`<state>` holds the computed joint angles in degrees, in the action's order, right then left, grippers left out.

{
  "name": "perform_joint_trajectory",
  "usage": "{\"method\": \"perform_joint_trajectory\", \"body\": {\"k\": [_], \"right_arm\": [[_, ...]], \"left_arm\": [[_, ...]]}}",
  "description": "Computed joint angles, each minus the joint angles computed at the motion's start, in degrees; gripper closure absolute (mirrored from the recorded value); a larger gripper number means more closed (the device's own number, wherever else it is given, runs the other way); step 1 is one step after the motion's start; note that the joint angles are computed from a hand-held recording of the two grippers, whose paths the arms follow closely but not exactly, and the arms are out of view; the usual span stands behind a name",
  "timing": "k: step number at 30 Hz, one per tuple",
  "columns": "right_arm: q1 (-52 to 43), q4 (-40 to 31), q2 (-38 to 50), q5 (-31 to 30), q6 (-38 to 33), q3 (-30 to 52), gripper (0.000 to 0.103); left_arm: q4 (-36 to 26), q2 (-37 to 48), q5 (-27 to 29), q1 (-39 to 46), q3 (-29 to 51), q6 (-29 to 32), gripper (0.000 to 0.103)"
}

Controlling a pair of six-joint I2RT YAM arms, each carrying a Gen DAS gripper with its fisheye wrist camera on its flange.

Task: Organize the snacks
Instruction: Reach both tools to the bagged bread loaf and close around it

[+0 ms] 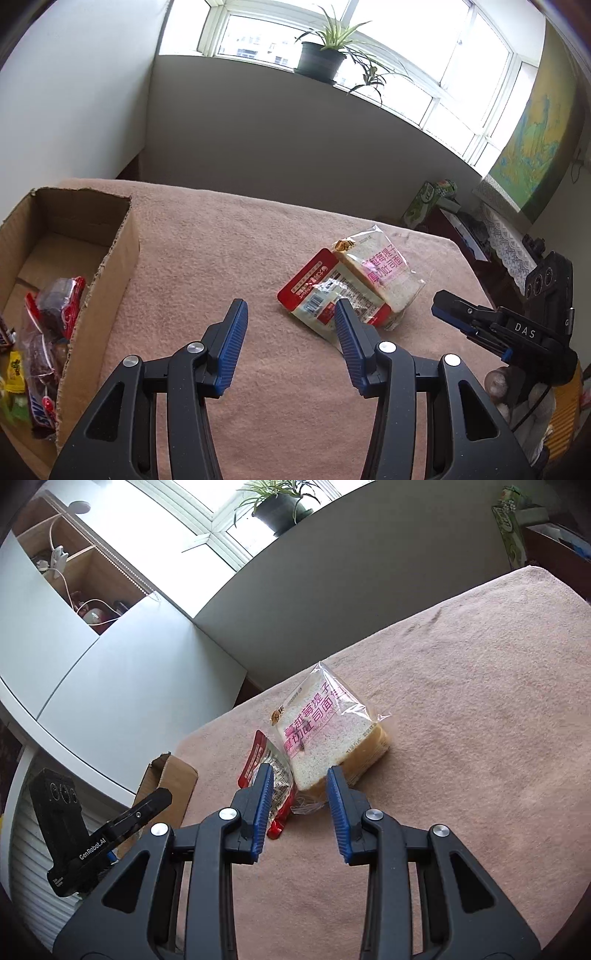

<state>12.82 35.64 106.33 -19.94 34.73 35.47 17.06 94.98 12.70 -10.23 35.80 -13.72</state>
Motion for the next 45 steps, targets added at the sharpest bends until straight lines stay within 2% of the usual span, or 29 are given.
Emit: {"method": "perform_joint_trajectory", "body": {"k": [3,5,6,8,11,13,18,25,29,32,37,45], "right_arm": [[-2.3,0.6,2.3,-1.8,1.9,0.1,0.068],[-4.0,2.7,4.8,-4.7,3.9,0.1,0.048],[-4.7,4.1,6.0,-6.4,4.9,0.0,0.045],[-5.5,4.8,7.4,-8.5,5.4,0.3,0.045],[-4.8,5.0,7.4,-8.5,4.5,0.6,0.045],[-3.9,4.1,7.2,-7.9,3.2,1.1,0.045],[-2.8,1.6,8.3,-7.3,3.0,4.5,0.045],[-1.1,-2.6,10.5,-5.3,3.1,8.5,0.045],[-1.4,-2.9,11.3,-4.9,4.4,9.2,0.051],[-2.0,-1.7,10.8,-4.1,5.0,8.1,0.051],[-3.5,-0.6,9.6,-3.7,5.4,6.5,0.051],[-3.3,-0.9,3.0,0.4,2.6,2.0,0.051]], "left_arm": [[-4.1,4.3,1.6,-1.3,7.5,-1.9,0.055],[-7.1,8.1,2.3,-2.4,13.3,-2.8,0.055],[-9.0,10.4,3.2,-2.7,16.6,-3.2,0.055],[-12.9,15.4,4.9,-3.3,23.6,-3.5,0.055],[-18.2,22.8,3.3,-4.3,33.6,-4.4,0.055],[-21.8,27.6,5.5,-4.1,39.8,-5.3,0.055],[-27.1,34.2,5.6,-4.9,48.3,-4.4,0.055],[-28.8,35.5,10.9,-4.6,49.5,-2.7,0.055],[-29.9,35.1,12.0,-5.7,49.3,-0.1,0.055],[-29.2,33.2,9.8,-7.1,46.8,1.9,0.053],[-27.8,30.9,9.0,-8.8,42.6,3.5,0.051],[-25.8,26.2,6.1,-12.2,37.0,2.9,0.051]]}}
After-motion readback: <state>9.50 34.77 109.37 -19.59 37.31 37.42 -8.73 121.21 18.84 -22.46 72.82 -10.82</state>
